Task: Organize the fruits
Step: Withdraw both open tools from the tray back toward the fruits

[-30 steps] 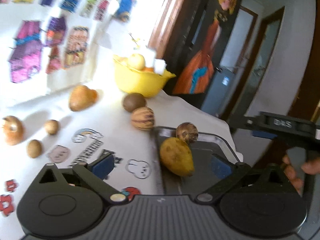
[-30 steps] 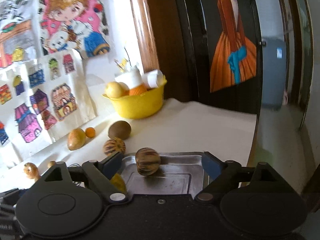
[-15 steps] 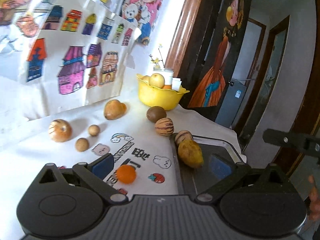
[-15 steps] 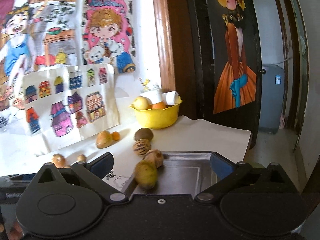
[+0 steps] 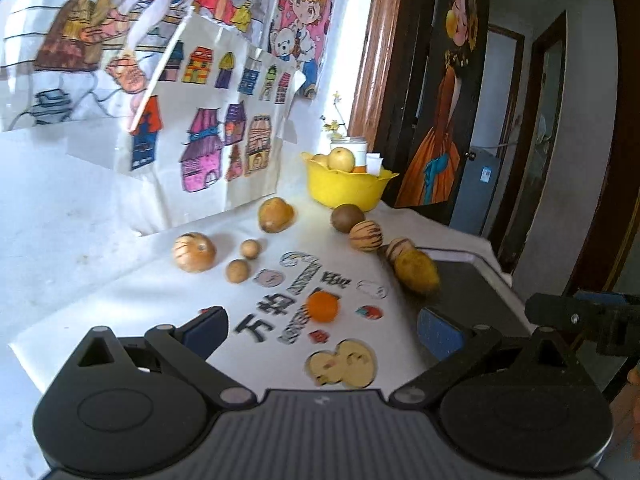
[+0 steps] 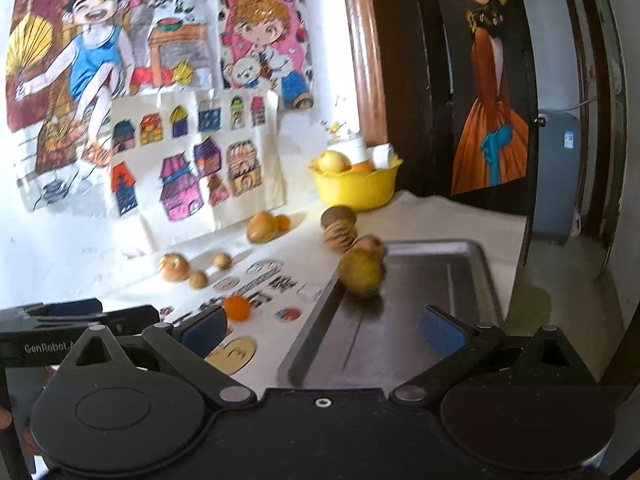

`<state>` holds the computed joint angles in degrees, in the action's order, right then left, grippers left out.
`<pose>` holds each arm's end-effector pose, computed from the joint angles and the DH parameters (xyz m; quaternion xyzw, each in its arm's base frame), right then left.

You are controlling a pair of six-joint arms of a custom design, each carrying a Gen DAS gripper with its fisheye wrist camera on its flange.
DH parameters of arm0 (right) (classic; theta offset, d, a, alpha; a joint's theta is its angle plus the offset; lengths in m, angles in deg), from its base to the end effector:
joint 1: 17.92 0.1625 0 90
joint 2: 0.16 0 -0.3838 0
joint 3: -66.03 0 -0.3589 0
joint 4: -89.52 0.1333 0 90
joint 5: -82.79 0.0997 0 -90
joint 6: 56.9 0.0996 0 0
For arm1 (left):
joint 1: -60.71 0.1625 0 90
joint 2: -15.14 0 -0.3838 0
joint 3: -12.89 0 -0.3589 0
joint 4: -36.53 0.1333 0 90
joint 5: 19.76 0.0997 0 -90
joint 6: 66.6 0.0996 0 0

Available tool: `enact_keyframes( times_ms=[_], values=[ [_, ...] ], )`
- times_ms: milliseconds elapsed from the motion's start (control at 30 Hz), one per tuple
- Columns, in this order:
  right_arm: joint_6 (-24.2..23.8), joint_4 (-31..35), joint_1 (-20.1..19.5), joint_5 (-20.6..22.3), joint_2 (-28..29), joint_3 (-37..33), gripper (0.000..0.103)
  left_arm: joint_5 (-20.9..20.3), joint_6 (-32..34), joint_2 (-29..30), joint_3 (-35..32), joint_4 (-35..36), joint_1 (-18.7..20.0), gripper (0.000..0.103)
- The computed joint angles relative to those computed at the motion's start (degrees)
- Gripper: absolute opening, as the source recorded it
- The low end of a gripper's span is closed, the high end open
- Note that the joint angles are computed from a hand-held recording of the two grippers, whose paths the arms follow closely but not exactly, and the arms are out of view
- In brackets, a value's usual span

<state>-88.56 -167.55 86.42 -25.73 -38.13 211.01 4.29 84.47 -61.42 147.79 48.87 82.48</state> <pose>0.1800 -0.2937 0.0947 0.2597 -0.8180 0.4673 0.2121 -0.0997 -0.2813 0.1590 0.1921 0.8096 -0.4955 0.2494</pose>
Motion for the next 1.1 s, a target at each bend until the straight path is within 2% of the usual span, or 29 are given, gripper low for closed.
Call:
enact_keyframes(
  times_ms=[100, 167, 400, 533, 633, 800, 933, 1100],
  values=[
    [1.9, -0.1, 1.4, -2.1, 2.8, -0.5, 0.102, -1.0, -3.4, -0.6, 1.3, 3.7, -0.4, 0.102],
    [5.4, 3.7, 2.3, -3.0, 3.0, -0.6, 0.102, -1.5, -3.9, -1.6, 2.2, 5.7, 0.3, 0.102],
    [13.7, 12.0, 5.3, -0.1, 4.6, -2.6, 0.102, -1.6, -2.4, -6.8, 1.5, 13.1, 5.9, 0.102],
    [15.6, 17.3, 6.2, 2.1, 4.6, -4.4, 0.102, -1.2, 0.5, -9.6, 0.5, 14.8, 9.3, 0.102],
    [13.8, 21.8, 6.7, 2.1, 3.8, -5.6, 0.102, 0.8, 5.8, -11.7, -1.5, 13.7, 13.0, 0.102],
    [5.9, 26.4, 7.2, 0.9, 2.8, -7.8, 0.102, 3.6, 13.5, -13.5, -4.0, 11.7, 17.0, 0.102],
    [0.2, 28.3, 6.5, 0.1, 2.4, -9.6, 0.102, 5.5, 19.3, -13.0, -6.7, 9.3, 20.3, 0.102],
    [-8.1, 32.3, 4.8, 2.3, 1.8, -11.0, 0.102, 9.5, 26.3, -11.5, -9.9, 4.9, 24.6, 0.102]
  ],
)
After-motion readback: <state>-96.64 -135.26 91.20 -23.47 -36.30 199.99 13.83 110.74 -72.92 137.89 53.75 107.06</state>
